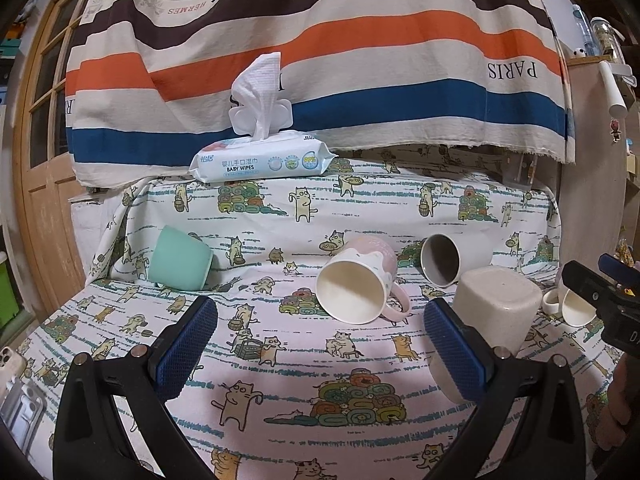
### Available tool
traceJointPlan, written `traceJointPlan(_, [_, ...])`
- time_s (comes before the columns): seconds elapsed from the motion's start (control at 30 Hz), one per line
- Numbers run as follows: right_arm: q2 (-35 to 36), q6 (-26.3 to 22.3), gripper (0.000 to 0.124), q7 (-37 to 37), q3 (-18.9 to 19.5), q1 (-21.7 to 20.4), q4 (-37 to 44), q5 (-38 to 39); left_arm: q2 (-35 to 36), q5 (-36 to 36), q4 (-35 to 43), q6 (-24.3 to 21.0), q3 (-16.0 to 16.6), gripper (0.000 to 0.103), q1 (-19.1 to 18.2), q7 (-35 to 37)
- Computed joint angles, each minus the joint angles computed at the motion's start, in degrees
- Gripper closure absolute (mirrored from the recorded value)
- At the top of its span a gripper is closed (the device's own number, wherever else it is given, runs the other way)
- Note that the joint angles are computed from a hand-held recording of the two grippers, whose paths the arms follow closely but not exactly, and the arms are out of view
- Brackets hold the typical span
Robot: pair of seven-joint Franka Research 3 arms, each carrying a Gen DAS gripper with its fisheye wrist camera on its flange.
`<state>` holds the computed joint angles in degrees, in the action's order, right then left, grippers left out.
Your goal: Flip cup upside down
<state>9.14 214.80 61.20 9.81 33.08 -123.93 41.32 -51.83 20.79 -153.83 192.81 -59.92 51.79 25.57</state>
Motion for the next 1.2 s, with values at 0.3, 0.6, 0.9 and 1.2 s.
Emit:
traceJointPlan(0.3, [1.4, -0.2, 0.021, -14.3, -0.3, 3.1, 4.2, 13.9, 0.0, 0.1, 0.1, -0.4, 0.0, 0.000, -0.1, -0.1])
traceJointPlan(0.6, [1.4, -0.7, 0.021, -15.3, 0.2, 2.6, 4.7, 14.9, 0.0, 0.1, 0.0, -0.5, -0.1, 0.000, -0.1, -0.3])
traceJointPlan(0.9, [1.3, -0.4, 0.021, -15.8, 0.3, 2.8, 4.6, 15.4, 0.3, 0.6, 0.0, -0.9, 0.2, 0.000, -0.3, -0.5])
traceJointPlan(1.2, [1.3, -0.4, 0.021, -15.7, 0.4, 2.7, 4.7, 15.3, 0.4, 0.8, 0.1, -0.9, 0.3, 0.000, -0.3, -0.5])
